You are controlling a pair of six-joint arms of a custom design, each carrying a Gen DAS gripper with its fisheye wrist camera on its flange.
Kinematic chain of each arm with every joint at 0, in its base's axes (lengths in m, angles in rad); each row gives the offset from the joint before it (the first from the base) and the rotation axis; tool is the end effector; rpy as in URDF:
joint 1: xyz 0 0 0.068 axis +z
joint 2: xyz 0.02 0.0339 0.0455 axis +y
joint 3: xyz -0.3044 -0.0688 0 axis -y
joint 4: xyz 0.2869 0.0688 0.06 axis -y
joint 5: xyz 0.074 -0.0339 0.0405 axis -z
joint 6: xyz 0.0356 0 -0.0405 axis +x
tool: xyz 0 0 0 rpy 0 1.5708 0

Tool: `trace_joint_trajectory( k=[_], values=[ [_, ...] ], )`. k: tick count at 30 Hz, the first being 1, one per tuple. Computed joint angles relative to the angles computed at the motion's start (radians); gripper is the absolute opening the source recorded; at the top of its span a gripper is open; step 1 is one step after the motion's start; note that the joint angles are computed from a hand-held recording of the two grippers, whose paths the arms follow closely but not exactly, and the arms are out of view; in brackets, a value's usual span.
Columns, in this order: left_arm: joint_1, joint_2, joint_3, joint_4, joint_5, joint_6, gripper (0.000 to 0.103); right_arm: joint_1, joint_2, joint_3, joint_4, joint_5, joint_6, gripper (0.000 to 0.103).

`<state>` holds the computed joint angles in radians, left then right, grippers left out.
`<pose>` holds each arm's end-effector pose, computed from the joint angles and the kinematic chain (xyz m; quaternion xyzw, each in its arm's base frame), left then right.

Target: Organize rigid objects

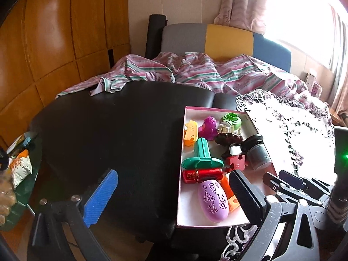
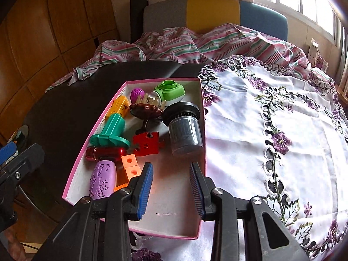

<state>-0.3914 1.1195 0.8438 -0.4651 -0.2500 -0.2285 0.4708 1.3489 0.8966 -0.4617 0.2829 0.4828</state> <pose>0.2434 -0.0909 0.2938 0.0238 0.9091 -0.0134 0.4158 0.2748 0.1287 0.2533 0.0511 0.9368 0.0280 0.3449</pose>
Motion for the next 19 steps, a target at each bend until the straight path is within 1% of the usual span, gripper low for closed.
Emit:
trace_joint_trajectory(
  k=[4, 12, 16, 19],
  values=[
    [-0.023, -0.015, -0.006, 0.000, -0.046, 0.004, 0.103, 0.010, -0.010, -0.002, 0.001, 0.017, 0.006, 0.034],
    [-0.025, -0.018, -0.006, -0.004, -0.045, 0.009, 0.103, 0.014, -0.030, -0.003, -0.002, 0.038, 0.007, 0.034],
    [-0.032, -0.030, -0.022, 0.018, -0.069, 0.010, 0.103, 0.016, -0.032, -0.004, 0.001, 0.049, 0.004, 0.034],
    [-0.024, -0.027, -0.018, 0.014, -0.058, 0.014, 0.103, 0.017, -0.029, -0.004, 0.004, 0.050, 0.001, 0.034]
  ],
)
